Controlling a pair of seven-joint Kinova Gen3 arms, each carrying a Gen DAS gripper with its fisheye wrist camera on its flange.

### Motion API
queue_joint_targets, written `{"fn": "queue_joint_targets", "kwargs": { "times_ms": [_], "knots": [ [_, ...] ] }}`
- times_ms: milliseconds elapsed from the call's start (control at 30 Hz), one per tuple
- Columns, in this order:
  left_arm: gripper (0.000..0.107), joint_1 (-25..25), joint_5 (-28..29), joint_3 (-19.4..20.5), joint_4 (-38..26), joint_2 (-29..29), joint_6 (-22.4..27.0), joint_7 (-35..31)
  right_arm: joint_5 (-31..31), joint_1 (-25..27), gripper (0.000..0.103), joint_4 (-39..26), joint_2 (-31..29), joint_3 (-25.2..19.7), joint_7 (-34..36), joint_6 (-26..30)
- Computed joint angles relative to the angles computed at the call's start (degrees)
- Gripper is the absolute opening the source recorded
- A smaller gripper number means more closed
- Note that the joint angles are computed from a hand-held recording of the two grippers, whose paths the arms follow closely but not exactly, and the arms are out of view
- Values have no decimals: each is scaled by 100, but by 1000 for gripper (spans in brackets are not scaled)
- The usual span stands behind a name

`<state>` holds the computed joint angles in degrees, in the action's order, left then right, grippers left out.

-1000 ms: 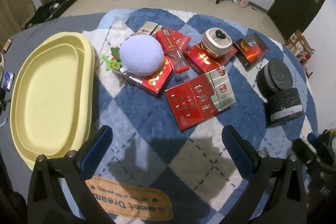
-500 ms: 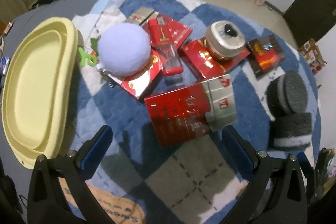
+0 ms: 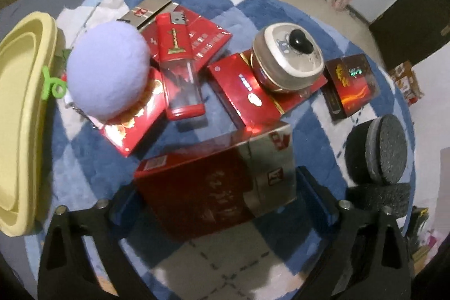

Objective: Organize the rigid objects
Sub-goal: 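Grasp black foam cylinder with right tool while left grasps red-silver box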

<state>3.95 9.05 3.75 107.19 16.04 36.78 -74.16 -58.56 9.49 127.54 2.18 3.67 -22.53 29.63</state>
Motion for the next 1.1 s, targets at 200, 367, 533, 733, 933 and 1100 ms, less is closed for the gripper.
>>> {"fn": "queue_joint_targets", "kwargs": {
  "times_ms": [200, 367, 533, 733, 933, 1100],
  "knots": [
    [96, -404, 466, 121, 448, -373, -248, -795, -201, 840, 67, -181, 245, -480, 375, 487],
    [96, -730, 744, -105, 490, -1143, 396, -1505, -104, 605, 67, -209, 91, -52, 354, 791],
    [96, -1008, 448, -569, 232, -1801, 1036, -2282, -263, -539, 67, 65, -630, 1036, 729, 1081],
    [96, -1735, -393, -1152, -214, -1740, 1121, -3127, 205, -2122, 67, 116, -1509, 1182, 390, 1532],
    [96, -2563, -217, -1354, -606, -854, 922, -4070, 549, -3498, 67, -411, -1057, -111, -1008, 719],
    [96, -3152, 347, -1132, -701, -192, 817, -4589, 1338, -4465, 67, -1035, 3, -540, -2173, -62]
  ]
}}
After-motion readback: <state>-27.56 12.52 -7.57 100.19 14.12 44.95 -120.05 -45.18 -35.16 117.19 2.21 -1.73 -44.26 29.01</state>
